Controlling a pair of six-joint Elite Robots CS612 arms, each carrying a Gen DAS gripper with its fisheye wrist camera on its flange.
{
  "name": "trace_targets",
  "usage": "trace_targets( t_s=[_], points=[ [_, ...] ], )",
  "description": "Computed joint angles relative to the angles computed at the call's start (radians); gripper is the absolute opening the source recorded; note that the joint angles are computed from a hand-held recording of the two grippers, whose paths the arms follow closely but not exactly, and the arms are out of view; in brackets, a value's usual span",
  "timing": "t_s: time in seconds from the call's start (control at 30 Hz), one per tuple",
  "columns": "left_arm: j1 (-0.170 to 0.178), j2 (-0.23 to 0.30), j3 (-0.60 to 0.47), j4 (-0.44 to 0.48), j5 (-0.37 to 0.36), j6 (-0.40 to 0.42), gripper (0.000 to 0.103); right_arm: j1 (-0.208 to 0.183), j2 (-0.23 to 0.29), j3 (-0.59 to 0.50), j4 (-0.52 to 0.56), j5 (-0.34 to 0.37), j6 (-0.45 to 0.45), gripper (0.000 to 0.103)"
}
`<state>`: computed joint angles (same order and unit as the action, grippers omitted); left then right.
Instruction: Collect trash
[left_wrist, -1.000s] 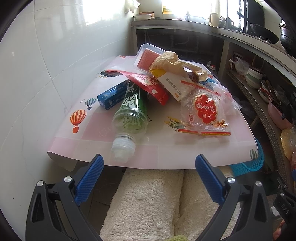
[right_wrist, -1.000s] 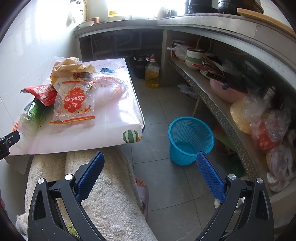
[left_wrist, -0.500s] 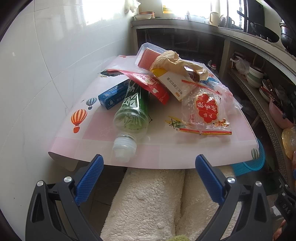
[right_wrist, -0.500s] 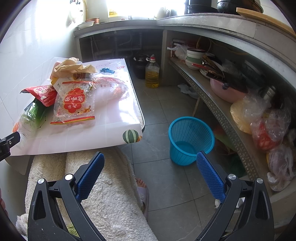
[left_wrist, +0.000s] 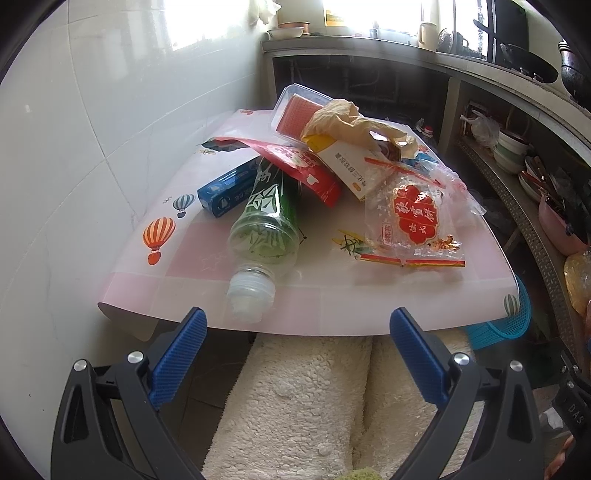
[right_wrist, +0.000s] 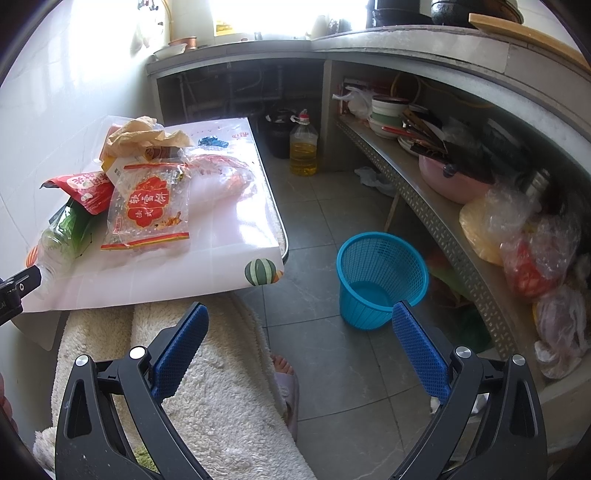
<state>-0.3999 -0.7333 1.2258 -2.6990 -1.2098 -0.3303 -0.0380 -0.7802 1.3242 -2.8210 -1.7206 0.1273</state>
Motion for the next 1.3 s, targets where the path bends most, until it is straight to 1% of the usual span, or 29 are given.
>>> trace_targets(
  t_s=[0.13, 0.4, 0.7, 1.3],
  points=[
    [0.002, 0.001, 0.0, -0.006, -0.008, 0.008, 0.097, 0.0, 0.0, -0.003, 0.003, 0.002, -0.002, 0.095],
    [0.003, 0.007, -0.011, -0.022, -0.032, 0.058, 0.097, 0.0, 0.003, 0.001, -0.005, 0.006, 0.01, 0.095],
    [0.004, 0.012, -0.023, -0.01, -0.045, 0.057, 0.097, -0.005, 0.003, 0.004, -0.007, 0.014, 0.02, 0.095],
    [0.005, 0.015, -0.029, 0.01, -0.044, 0.055, 0.097, -0.006, 0.005, 0.003, -0.007, 0.024, 0.015, 0.095]
  ],
)
